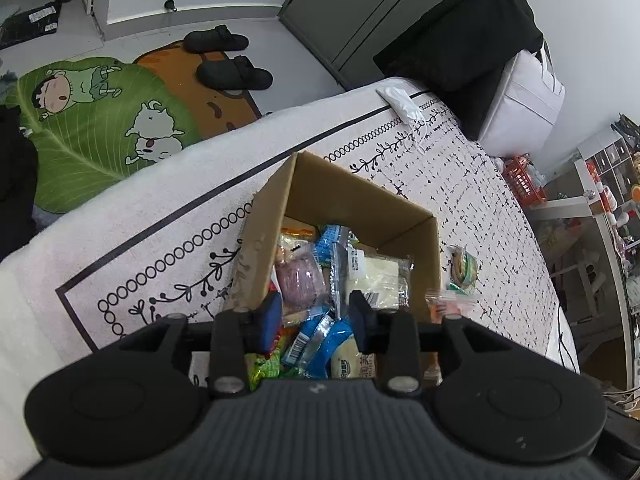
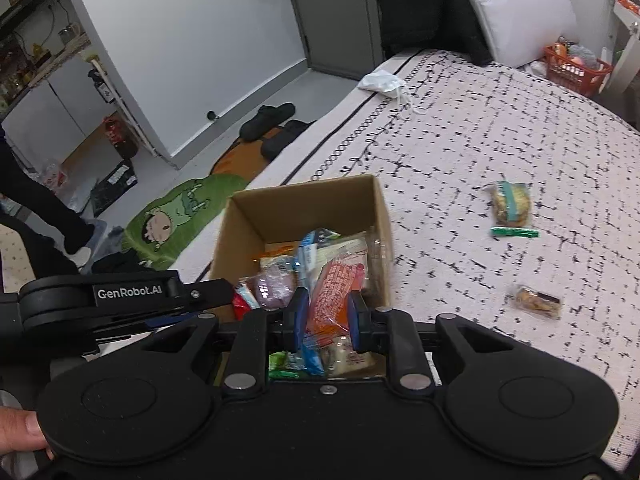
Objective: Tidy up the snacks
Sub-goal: 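Carry red and orange packs into the box and open both tools, then withdraw both tools from the box toward the remaining snacks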
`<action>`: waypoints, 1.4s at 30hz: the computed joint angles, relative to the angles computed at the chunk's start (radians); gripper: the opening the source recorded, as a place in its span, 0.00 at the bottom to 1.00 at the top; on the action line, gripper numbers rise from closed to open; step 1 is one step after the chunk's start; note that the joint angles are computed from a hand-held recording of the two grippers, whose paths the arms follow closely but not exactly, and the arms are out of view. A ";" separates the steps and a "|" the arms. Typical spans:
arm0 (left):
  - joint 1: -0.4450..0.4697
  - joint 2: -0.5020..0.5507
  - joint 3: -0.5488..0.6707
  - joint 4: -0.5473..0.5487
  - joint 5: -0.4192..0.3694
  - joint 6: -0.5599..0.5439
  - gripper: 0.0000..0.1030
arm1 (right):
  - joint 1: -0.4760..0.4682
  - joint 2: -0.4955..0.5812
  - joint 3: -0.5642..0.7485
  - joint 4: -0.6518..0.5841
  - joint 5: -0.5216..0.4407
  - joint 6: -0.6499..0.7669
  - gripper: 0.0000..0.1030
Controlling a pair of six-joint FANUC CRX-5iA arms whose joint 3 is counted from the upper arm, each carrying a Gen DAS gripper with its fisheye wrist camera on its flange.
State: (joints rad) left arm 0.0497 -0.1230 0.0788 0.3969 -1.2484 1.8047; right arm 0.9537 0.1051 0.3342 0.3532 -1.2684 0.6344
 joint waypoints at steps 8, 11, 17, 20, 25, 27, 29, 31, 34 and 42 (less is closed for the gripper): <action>-0.005 0.007 0.027 -0.005 -0.021 0.009 0.68 | -0.001 -0.018 -0.011 0.014 0.011 -0.003 0.27; -0.023 0.009 0.049 -0.031 -0.031 0.024 0.72 | -0.003 -0.036 -0.027 0.021 0.011 -0.013 0.27; -0.054 0.014 0.086 -0.060 -0.049 0.050 0.76 | -0.007 -0.089 -0.080 0.035 0.009 -0.032 0.30; -0.075 0.015 0.102 -0.075 -0.050 0.058 0.81 | -0.012 -0.118 -0.105 0.033 0.009 -0.040 0.30; -0.109 0.007 0.114 -0.087 -0.035 0.067 0.94 | -0.016 -0.173 -0.164 0.060 0.022 -0.052 0.55; -0.123 0.007 0.121 -0.092 -0.032 0.064 0.97 | -0.020 -0.196 -0.188 0.072 0.031 -0.058 0.57; -0.144 0.013 0.139 -0.112 -0.034 0.069 1.00 | -0.031 -0.217 -0.207 0.073 0.030 -0.064 0.57; -0.166 0.023 0.160 -0.133 -0.039 0.084 1.00 | -0.040 -0.237 -0.223 0.078 0.029 -0.067 0.57; -0.186 0.029 0.171 -0.135 -0.034 0.097 1.00 | -0.056 -0.259 -0.240 0.075 0.026 -0.054 0.62; -0.244 0.052 0.208 -0.168 -0.027 0.137 1.00 | -0.087 -0.298 -0.266 0.062 0.021 0.021 0.77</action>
State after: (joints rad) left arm -0.1946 -0.0711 0.2869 0.2289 -1.2753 1.9413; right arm 0.8663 -0.1925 0.0678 0.4152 -1.2474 0.6551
